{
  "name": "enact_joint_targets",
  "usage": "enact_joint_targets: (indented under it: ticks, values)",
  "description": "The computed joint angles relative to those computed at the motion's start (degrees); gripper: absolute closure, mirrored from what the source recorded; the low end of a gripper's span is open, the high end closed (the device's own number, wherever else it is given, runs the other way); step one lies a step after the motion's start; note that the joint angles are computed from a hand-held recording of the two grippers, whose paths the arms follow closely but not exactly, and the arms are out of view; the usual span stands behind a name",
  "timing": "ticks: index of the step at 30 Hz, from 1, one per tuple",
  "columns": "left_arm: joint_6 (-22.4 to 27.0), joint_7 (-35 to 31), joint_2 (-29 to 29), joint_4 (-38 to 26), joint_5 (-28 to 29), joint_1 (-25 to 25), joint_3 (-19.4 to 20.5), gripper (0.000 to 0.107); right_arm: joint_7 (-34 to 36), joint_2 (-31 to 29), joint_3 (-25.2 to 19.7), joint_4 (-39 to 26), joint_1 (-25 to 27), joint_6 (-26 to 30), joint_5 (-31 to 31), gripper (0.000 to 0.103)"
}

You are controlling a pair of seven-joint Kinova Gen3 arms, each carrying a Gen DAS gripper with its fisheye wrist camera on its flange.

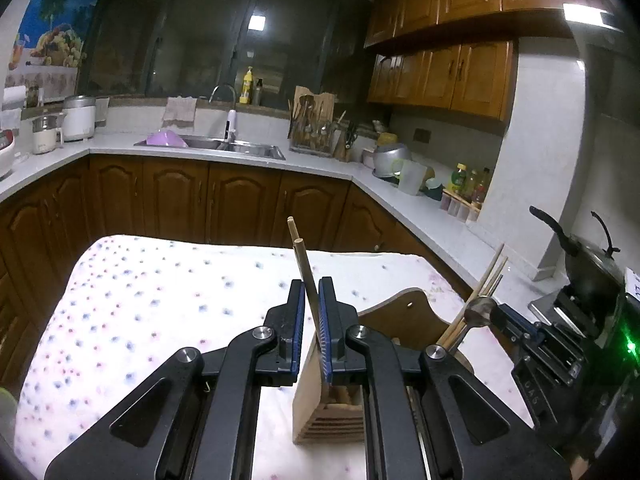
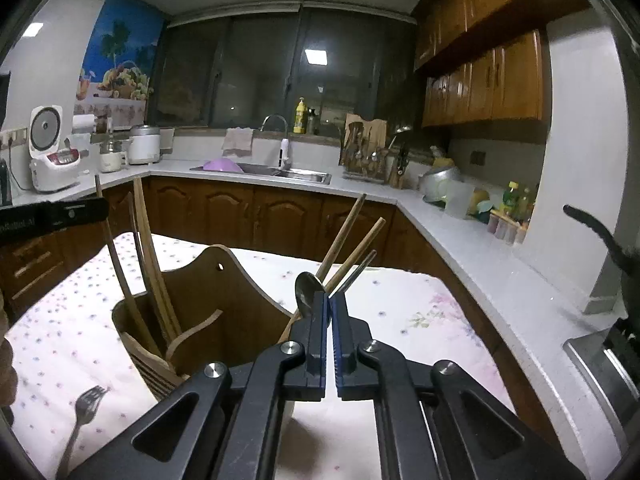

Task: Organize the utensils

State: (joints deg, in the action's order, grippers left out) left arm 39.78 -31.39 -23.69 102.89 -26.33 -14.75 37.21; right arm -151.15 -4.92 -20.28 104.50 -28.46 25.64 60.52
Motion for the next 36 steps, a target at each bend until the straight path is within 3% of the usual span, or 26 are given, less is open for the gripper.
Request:
enact_joint_targets:
  ticks: [7, 9, 12, 14, 15, 17, 19, 36]
  values:
    - [0.8, -0.5, -0.6, -0.3, 1.0, 0.4, -0.5, 0.099, 5.3, -1.3, 0.6, 0.2, 2.0, -2.8, -7.3, 0.098]
    - [1.2, -0.7, -0.6, -0.5, 1.2, 0.3, -0.5, 0.094, 5.6, -1.9, 0.2, 0.3, 2.8, -3.3, -8.3, 0.094]
    - [1.6, -0.5, -1.0, -0.6, 1.6, 0.2, -0.4, 0.080, 6.4, -2.4, -0.4, 0.2, 3.9, -3.2, -9.9, 0.076]
    - [2.2, -0.1, -1.8, -0.6, 1.6, -0.5, 0.2, 0.057, 7.9, -2.9, -0.2, 0.4, 4.4, -4.0, -12.3, 0.067]
    - [2.1, 0.2, -2.5, -0.3, 1.6, -1.0, 0.5, 0.051, 9.2, -3.1, 0.0, 0.4, 4.6, -4.2, -14.1, 0.063]
    - [2.8, 0.7, -3.9, -0.3, 1.8, -2.5, 1.6, 0.026, 11.6, -3.9, 0.2, 0.6, 5.1, -4.8, -17.6, 0.043]
    - [3.6, 0.8, -5.4, -0.2, 2.3, -4.3, 2.7, 0.013, 14.0, -4.8, 0.7, 1.1, 5.5, -5.9, -20.7, 0.029]
    - [8.7, -8.7, -14.9, 1.0, 13.4, -6.0, 0.2, 0.012, 30.2, -11.1, -0.5, 3.5, 8.5, -7.2, -39.5, 0.025]
